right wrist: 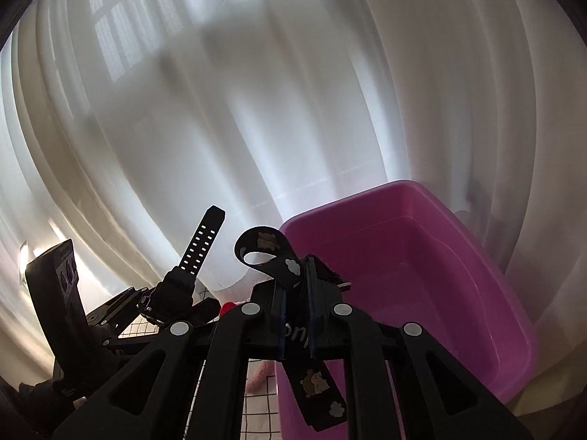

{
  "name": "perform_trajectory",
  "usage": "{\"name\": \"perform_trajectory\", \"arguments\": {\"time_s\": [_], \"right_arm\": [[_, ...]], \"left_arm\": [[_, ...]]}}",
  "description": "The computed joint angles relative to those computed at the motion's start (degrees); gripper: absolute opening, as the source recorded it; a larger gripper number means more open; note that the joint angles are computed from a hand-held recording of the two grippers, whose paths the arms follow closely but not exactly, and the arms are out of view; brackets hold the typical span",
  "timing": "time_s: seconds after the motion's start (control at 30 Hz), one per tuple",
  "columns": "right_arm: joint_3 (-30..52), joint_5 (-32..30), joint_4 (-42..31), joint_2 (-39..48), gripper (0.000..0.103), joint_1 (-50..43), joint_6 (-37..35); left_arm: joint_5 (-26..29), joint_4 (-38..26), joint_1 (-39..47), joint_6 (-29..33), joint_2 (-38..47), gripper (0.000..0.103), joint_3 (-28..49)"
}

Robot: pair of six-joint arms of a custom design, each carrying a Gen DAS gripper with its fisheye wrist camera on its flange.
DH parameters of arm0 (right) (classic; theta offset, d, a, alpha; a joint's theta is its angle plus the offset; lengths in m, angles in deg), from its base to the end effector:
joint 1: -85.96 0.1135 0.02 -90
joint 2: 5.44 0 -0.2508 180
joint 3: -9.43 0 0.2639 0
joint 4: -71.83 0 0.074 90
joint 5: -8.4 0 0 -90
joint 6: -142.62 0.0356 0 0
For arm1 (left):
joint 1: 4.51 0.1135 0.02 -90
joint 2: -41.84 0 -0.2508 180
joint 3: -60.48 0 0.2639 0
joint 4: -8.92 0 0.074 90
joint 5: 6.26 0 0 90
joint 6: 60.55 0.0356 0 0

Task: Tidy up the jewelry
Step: 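Carry watch and lanyard into the pink tub and open both tools, then move both tools back over the table toward the silver ring and hairpin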

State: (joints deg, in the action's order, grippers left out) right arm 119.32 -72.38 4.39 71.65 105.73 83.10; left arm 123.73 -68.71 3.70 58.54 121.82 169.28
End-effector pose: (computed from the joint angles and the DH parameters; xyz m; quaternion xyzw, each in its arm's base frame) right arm 0.2613 0.0878 0.4389 0.1196 0.8754 0.1322 0.4494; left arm 0.2747 0.0165 0.4115 0.2777 0.8433 -0.1976 0.4156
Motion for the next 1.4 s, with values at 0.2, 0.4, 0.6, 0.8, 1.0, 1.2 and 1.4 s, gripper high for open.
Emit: {"name": "perform_trajectory", "arguments": {"time_s": [0.2,0.4,0.6,0.8,1.0,1.2,1.4], "right_arm": [[-3.85,-11.37,-4.03,-0.75,0.009,-14.12,-2.68],[-10.49,-15.38,-2.88,0.85,0.009,-19.79,-4.57],[-10.73,-16.93,-4.98,4.13,0.031,-21.65,-5.18],[-9.95,-14.48,-5.79,3.86,0.055,-21.5,-6.14],[-10.19,-14.98,-5.37,1.99,0.058,-21.08,-6.14],[-11.06,-16.23,-4.75,0.01,0.058,-19.39,-4.47],[-10.2,-14.34,-4.78,-0.66,0.059,-15.4,-3.3]], "left_arm": [[-11.4,1.4,-17.17,-9.13,5.06,0.067,2.28],[-20.99,-2.02,-26.17,-15.28,12.41,0.067,6.46],[-25.29,-4.11,-28.76,-17.49,16.97,0.07,8.67],[-27.52,-0.25,-28.75,-17.46,12.87,0.094,6.4],[-27.1,-0.13,-25.45,-18.31,14.33,0.094,8.56],[-24.42,-1.74,-21.31,-18.12,12.26,0.094,7.8],[-21.24,-1.71,-16.13,-17.21,5.87,0.094,3.95]]}}
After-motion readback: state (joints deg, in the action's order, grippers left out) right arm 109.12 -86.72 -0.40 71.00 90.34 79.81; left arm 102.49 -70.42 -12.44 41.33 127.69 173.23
